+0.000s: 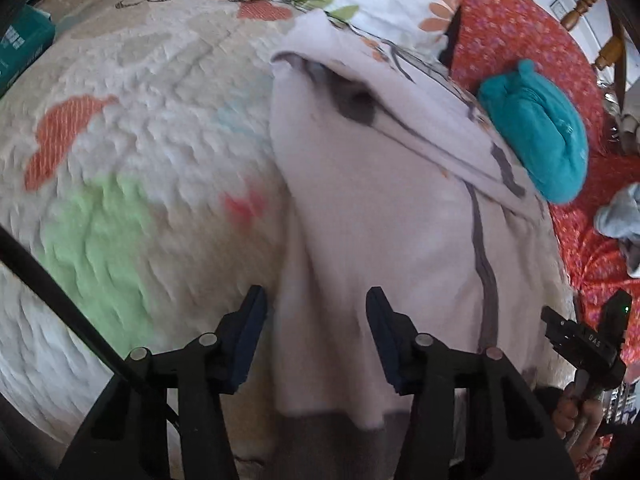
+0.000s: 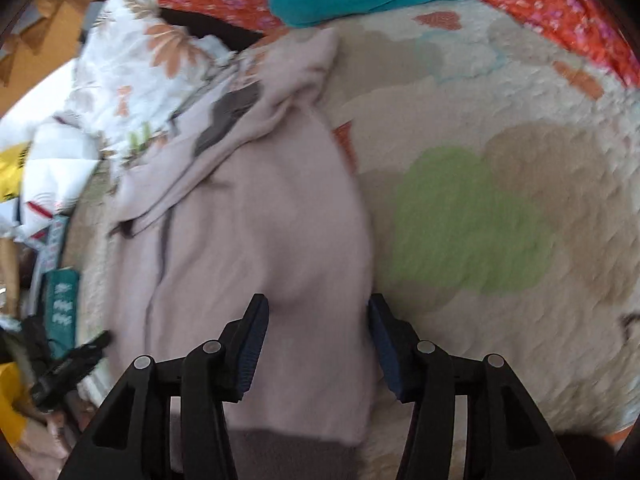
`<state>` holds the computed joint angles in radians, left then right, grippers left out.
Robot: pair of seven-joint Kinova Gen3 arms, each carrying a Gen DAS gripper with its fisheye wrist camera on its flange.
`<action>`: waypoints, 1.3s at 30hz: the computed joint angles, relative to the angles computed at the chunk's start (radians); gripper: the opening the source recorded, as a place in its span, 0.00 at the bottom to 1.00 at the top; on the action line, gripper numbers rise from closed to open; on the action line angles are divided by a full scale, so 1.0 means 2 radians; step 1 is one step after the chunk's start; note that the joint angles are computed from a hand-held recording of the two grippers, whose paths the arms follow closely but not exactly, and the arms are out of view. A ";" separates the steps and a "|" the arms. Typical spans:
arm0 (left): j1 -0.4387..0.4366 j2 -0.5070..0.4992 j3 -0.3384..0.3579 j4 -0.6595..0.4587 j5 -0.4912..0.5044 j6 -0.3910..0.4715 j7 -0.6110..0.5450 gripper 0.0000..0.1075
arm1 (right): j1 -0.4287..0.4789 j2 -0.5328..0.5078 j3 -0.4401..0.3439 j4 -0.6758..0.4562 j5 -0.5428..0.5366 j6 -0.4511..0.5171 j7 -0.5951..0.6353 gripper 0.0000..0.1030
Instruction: Fold small clothes
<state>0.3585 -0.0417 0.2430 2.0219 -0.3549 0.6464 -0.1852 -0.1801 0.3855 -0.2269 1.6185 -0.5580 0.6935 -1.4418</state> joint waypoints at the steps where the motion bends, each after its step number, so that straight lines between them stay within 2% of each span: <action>1: 0.011 -0.001 0.003 0.007 -0.012 -0.008 0.019 0.36 | 0.023 0.003 -0.022 0.006 -0.020 0.001 0.020 0.55; 3: 0.024 -0.008 -0.002 0.023 -0.012 -0.032 0.038 0.32 | 0.069 0.012 -0.069 0.016 -0.061 0.012 0.051 0.55; 6: -0.002 -0.039 0.036 0.066 -0.012 -0.078 0.092 0.31 | 0.139 0.032 -0.138 0.041 -0.122 0.017 0.109 0.55; 8: -0.010 -0.061 0.046 0.096 -0.004 -0.113 0.122 0.31 | 0.162 0.037 -0.155 0.062 -0.162 0.019 0.149 0.55; 10: -0.036 -0.084 0.070 0.130 0.005 -0.154 0.155 0.31 | 0.154 0.029 -0.136 0.077 -0.192 0.029 0.180 0.55; 12: -0.059 -0.095 0.090 0.151 0.012 -0.184 0.167 0.31 | 0.124 0.020 -0.089 0.085 -0.220 0.054 0.209 0.55; 14: -0.071 -0.094 0.102 0.152 0.022 -0.188 0.158 0.31 | 0.097 0.013 -0.049 0.091 -0.237 0.078 0.230 0.55; 15: -0.075 -0.092 0.108 0.147 0.026 -0.182 0.150 0.31 | 0.090 0.012 -0.042 0.094 -0.240 0.088 0.235 0.54; 17: -0.098 -0.087 0.145 0.137 0.028 -0.168 0.148 0.31 | 0.079 0.006 -0.031 0.102 -0.239 0.093 0.242 0.52; 20: -0.134 -0.080 0.200 0.123 -0.007 -0.143 0.190 0.31 | 0.047 -0.009 -0.015 0.112 -0.226 0.077 0.236 0.43; 21: -0.138 -0.077 0.209 0.117 -0.015 -0.131 0.200 0.30 | 0.040 -0.014 -0.011 0.116 -0.220 0.072 0.234 0.40; 23: -0.136 -0.072 0.215 0.100 -0.014 -0.090 0.200 0.09 | 0.022 -0.021 0.001 0.113 -0.197 0.055 0.214 0.18; 26: -0.115 -0.093 0.200 0.097 -0.028 -0.054 0.235 0.09 | 0.017 -0.022 0.003 0.110 -0.182 0.047 0.194 0.09; 28: -0.105 -0.122 0.202 0.090 -0.047 -0.024 0.262 0.08 | 0.024 -0.026 0.002 0.110 -0.182 0.053 0.195 0.08; 30: -0.098 -0.147 0.209 0.076 -0.044 0.005 0.263 0.08 | 0.038 -0.036 0.005 0.115 -0.201 0.082 0.219 0.07; 32: -0.118 -0.174 0.248 0.055 -0.021 0.046 0.240 0.03 | 0.061 -0.048 0.001 0.121 -0.211 0.122 0.241 0.07; 34: -0.143 -0.201 0.290 0.035 0.007 0.087 0.212 0.03 | 0.066 -0.074 0.013 0.137 -0.209 0.153 0.265 0.06; 35: -0.142 -0.207 0.299 0.033 0.015 0.100 0.211 0.03 | 0.066 -0.087 0.020 0.147 -0.208 0.161 0.274 0.05; 37: -0.123 -0.204 0.298 0.041 0.026 0.106 0.222 0.03 | 0.061 -0.096 0.035 0.158 -0.200 0.173 0.280 0.05; 39: -0.124 -0.201 0.292 0.050 0.044 0.104 0.212 0.03 | 0.053 -0.093 0.043 0.163 -0.198 0.170 0.277 0.05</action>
